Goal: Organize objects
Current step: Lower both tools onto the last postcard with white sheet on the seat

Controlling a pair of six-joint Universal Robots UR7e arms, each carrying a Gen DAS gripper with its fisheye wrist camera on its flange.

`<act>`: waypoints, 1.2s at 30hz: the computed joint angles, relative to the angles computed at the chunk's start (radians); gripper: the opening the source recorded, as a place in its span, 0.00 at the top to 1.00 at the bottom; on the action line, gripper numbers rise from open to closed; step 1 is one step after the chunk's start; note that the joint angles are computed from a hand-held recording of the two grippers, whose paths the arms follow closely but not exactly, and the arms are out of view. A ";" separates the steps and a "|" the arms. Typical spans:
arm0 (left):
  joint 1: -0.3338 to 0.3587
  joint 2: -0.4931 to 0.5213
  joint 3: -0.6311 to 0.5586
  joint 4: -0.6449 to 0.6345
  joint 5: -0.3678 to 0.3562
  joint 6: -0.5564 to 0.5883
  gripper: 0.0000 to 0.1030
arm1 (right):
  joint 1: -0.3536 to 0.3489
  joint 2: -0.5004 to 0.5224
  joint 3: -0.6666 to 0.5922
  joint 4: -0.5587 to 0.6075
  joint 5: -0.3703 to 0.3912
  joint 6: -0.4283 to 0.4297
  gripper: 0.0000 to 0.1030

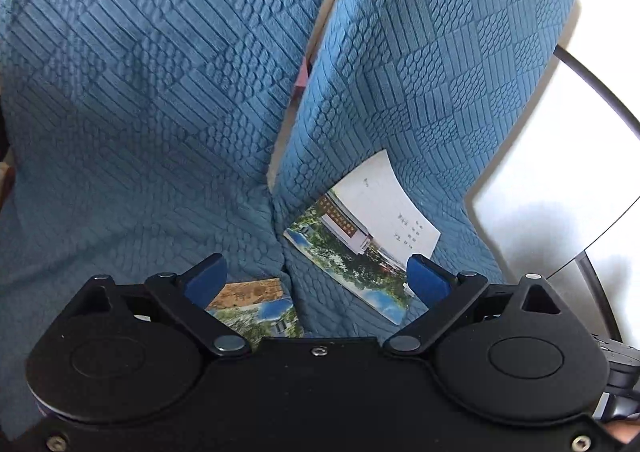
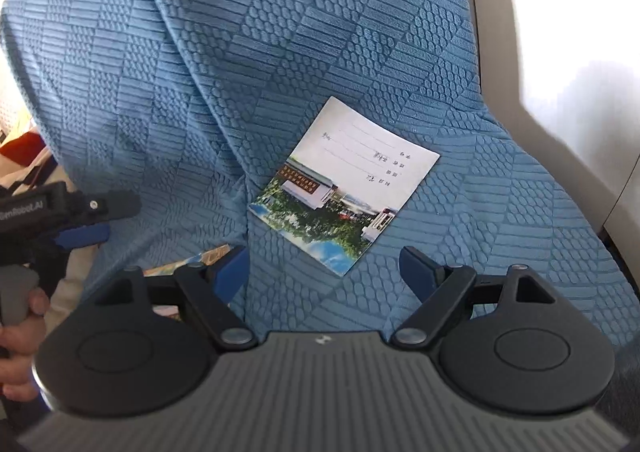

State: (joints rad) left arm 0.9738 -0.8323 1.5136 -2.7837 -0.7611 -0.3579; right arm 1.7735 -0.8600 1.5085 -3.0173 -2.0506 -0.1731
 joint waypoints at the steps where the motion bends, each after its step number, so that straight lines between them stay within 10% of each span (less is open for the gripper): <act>1: 0.008 0.007 -0.015 0.010 -0.014 0.003 0.09 | -0.002 0.006 -0.008 0.002 -0.002 0.003 0.19; 6: 0.064 0.026 -0.082 0.073 -0.150 -0.009 0.19 | -0.016 0.038 -0.060 0.038 0.005 0.063 0.20; 18: 0.151 0.132 -0.264 0.156 -0.222 -0.027 0.47 | -0.045 0.128 -0.211 0.176 0.030 0.139 0.24; 27: 0.203 0.218 -0.415 0.275 -0.276 -0.050 0.62 | -0.078 0.171 -0.288 0.274 0.042 0.305 0.69; 36: 0.231 0.293 -0.525 0.337 -0.280 -0.043 0.62 | -0.100 0.209 -0.343 0.340 0.025 0.401 0.75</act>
